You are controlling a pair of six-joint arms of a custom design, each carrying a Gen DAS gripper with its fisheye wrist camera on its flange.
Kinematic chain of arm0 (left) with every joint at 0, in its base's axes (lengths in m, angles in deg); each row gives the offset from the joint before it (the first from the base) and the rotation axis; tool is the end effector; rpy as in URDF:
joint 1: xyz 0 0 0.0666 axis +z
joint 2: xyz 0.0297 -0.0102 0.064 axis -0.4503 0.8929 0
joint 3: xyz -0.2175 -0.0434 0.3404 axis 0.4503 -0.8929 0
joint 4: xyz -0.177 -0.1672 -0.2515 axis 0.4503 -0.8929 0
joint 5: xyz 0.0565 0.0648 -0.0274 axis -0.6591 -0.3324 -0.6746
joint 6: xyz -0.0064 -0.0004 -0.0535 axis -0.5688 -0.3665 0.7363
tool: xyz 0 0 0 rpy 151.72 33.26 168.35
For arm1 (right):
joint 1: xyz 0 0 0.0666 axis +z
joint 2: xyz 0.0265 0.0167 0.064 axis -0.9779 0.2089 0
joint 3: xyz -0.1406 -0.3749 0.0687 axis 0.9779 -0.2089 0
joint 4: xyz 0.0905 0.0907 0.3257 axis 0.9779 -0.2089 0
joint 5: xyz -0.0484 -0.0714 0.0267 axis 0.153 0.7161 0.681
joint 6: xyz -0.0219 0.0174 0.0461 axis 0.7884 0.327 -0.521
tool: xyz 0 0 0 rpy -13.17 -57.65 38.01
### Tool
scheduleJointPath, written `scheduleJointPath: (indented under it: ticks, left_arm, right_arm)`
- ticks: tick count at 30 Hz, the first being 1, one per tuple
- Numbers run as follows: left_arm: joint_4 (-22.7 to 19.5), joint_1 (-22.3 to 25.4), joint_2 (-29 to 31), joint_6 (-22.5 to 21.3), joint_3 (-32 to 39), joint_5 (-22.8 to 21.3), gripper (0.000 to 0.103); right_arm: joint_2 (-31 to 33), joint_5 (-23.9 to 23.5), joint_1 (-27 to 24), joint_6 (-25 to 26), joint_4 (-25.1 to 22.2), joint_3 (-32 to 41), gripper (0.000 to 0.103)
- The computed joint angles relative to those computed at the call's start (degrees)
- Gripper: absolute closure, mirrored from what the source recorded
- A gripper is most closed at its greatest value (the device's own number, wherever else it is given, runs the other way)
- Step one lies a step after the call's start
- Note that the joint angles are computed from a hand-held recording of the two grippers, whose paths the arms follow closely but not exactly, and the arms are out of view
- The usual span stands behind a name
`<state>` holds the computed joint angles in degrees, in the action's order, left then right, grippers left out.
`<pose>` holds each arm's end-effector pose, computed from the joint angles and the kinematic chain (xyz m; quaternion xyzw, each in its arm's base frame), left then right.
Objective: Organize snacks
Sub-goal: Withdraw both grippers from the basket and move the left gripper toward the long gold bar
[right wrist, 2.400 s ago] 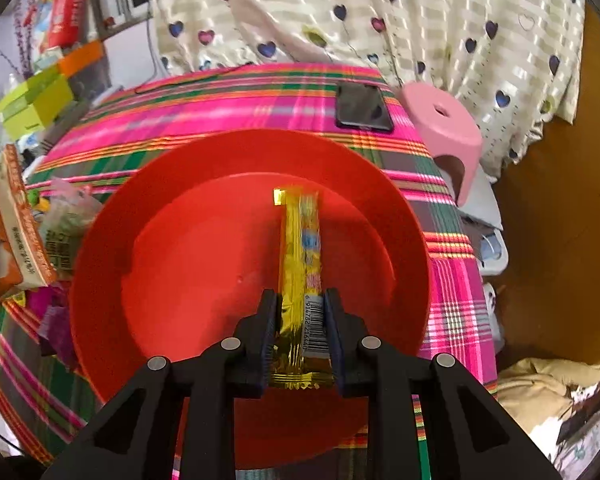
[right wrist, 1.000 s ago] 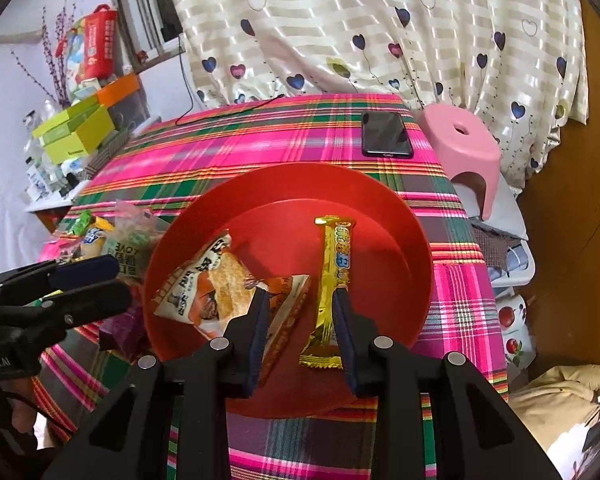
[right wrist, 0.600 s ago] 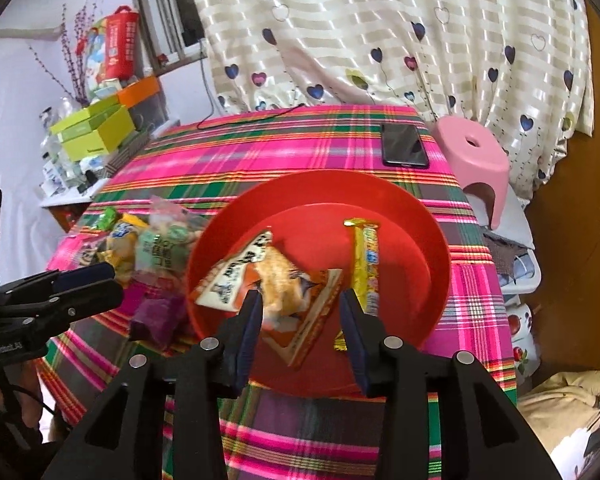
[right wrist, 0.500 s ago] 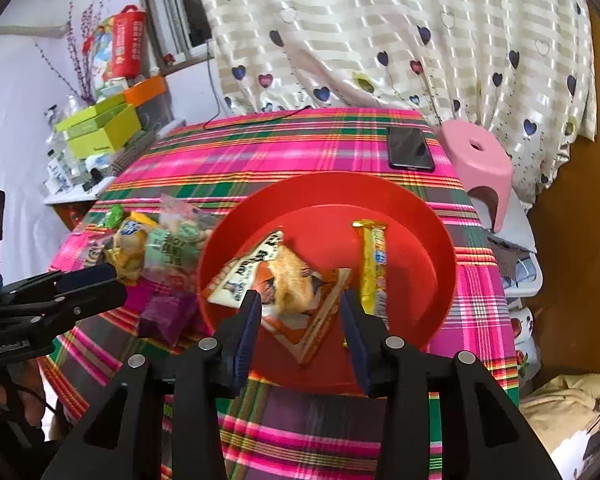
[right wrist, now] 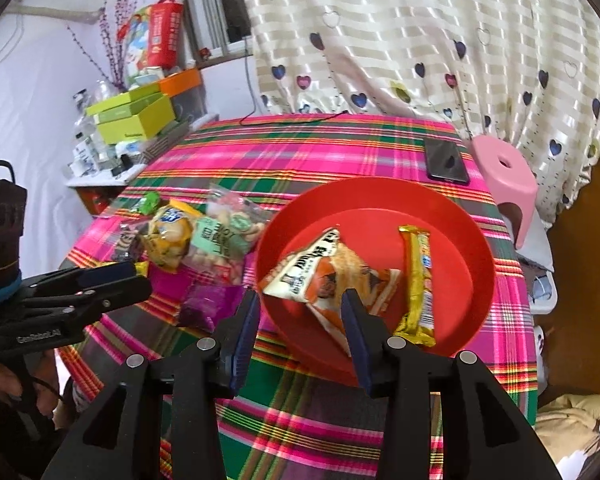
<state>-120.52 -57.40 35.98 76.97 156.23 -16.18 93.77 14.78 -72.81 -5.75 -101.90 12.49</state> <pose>0.3981 -0.2220 0.3771 -0.1821 0.9026 -0.0894 0.3798 0.5180 0.0640 0.3835 -0.3067 0.8599 0.1880 0.3623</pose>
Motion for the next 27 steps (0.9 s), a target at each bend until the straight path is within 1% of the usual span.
scheduleJointPath:
  ticks: [9,18,23,27]
  left_arm:
    - [0.01,0.52,-2.60,2.03,-3.19,-1.36,0.047]
    - [-0.61,1.56,-6.17,5.05,-7.66,-2.62,0.047]
    - [-1.57,3.09,-8.57,7.49,-10.43,-3.66,0.047]
    - [-2.16,4.81,-10.24,8.44,-12.28,-4.28,0.047]
  right_arm:
    - [-0.83,-0.45,1.88,1.40,-0.50,-1.02,0.063]
    - [-0.88,-0.59,4.73,3.73,-1.85,-1.97,0.060]
    - [-0.27,-0.03,6.77,5.83,-3.53,-1.84,0.057]
    - [0.41,0.35,7.96,6.48,-4.47,-1.18,0.055]
